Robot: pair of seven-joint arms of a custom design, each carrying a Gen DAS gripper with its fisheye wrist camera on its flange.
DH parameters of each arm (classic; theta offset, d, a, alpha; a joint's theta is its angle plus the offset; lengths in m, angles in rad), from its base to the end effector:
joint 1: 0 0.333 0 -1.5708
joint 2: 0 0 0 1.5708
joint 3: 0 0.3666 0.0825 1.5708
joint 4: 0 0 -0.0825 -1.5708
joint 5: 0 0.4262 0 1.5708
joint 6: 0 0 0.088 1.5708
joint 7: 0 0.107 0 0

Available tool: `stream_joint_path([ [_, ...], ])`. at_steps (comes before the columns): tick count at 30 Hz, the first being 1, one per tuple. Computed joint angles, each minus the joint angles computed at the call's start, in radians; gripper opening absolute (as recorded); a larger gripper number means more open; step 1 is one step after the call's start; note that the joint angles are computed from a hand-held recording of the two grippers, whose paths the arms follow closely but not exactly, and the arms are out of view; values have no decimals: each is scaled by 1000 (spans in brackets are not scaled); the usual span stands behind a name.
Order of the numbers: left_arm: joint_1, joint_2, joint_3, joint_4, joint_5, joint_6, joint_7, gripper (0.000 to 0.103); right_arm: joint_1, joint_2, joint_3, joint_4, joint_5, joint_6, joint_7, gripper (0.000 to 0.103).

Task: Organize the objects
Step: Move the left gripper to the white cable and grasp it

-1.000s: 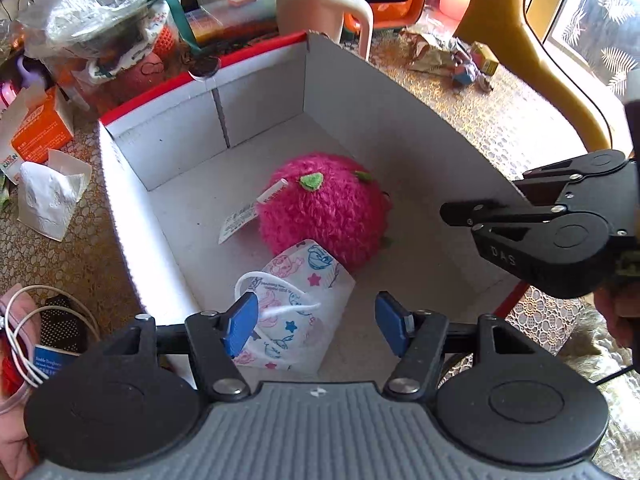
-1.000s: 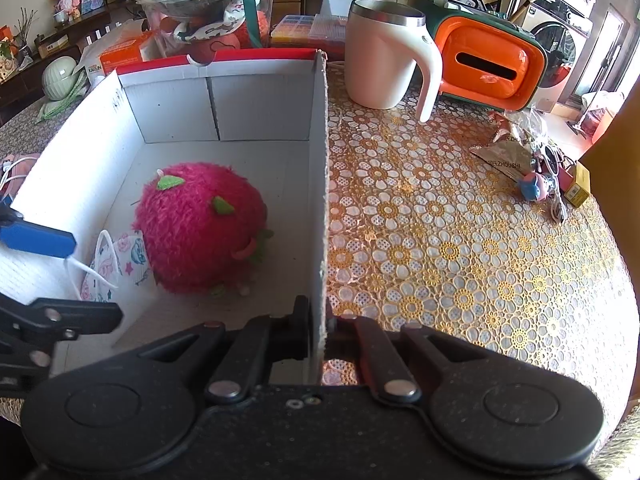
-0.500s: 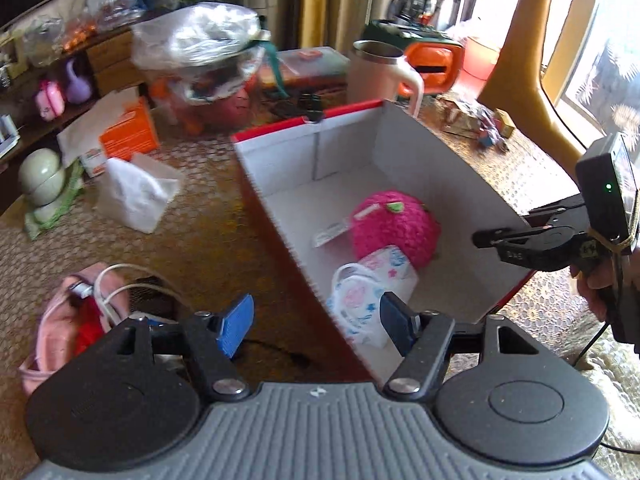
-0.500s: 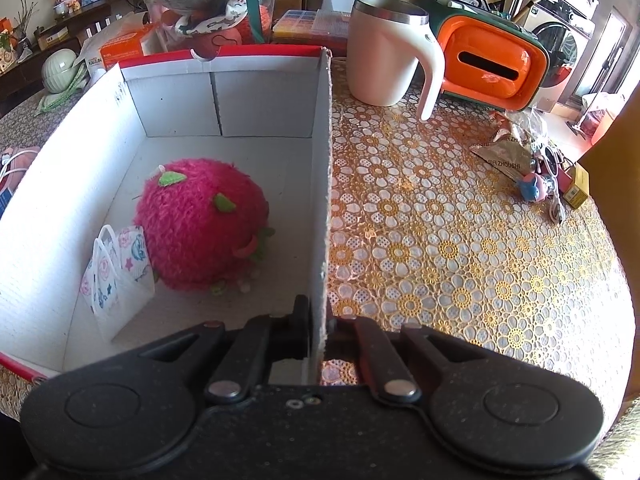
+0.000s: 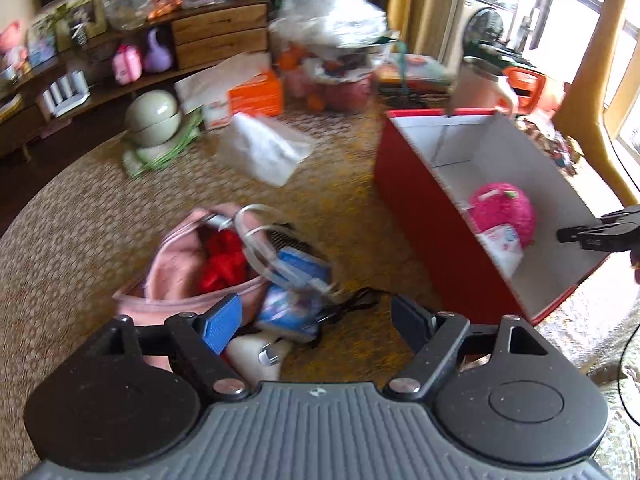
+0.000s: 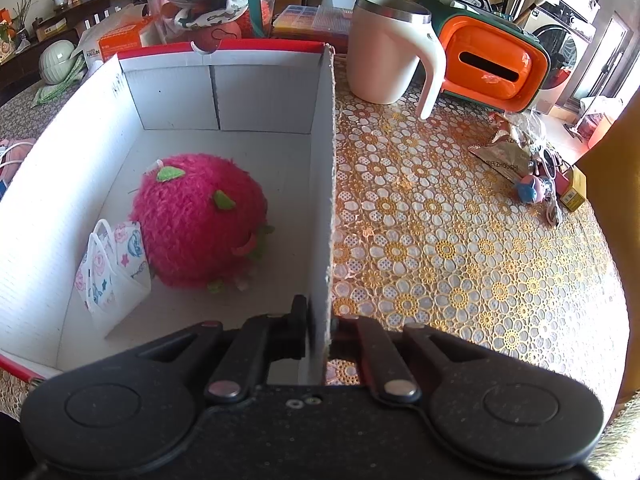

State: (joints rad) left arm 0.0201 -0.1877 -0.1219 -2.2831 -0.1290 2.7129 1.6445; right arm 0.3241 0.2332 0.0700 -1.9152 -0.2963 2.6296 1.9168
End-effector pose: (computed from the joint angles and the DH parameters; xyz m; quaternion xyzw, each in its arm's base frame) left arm 0.5539 -0.0553 0.5292 -0.6459 0.6999 -0.2398 0.1882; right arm 0.6393 0.2700 0.4525 -0.7683 0.5873 -0.1810 0.1789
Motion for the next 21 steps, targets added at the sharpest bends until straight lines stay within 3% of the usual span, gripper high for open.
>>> stream_joint_path([
  [4, 34, -6, 7, -31, 32, 18, -49, 84, 3, 1, -2, 2, -12, -4, 3, 6],
  [8, 54, -5, 21, -63, 31, 70, -63, 103, 7, 1, -4, 4, -28, -11, 11, 7],
  [11, 72, 5, 25, -74, 39, 106, -72, 103, 9, 2, -5, 7, -35, -16, 15, 7],
  [15, 102, 36, 20, -59, 87, 93, -119, 103, 9, 4, -4, 10, -38, -20, 17, 7],
  [21, 75, 73, 35, -20, 29, 68, -73, 103, 14, 5, -6, 13, -55, -26, 24, 8],
])
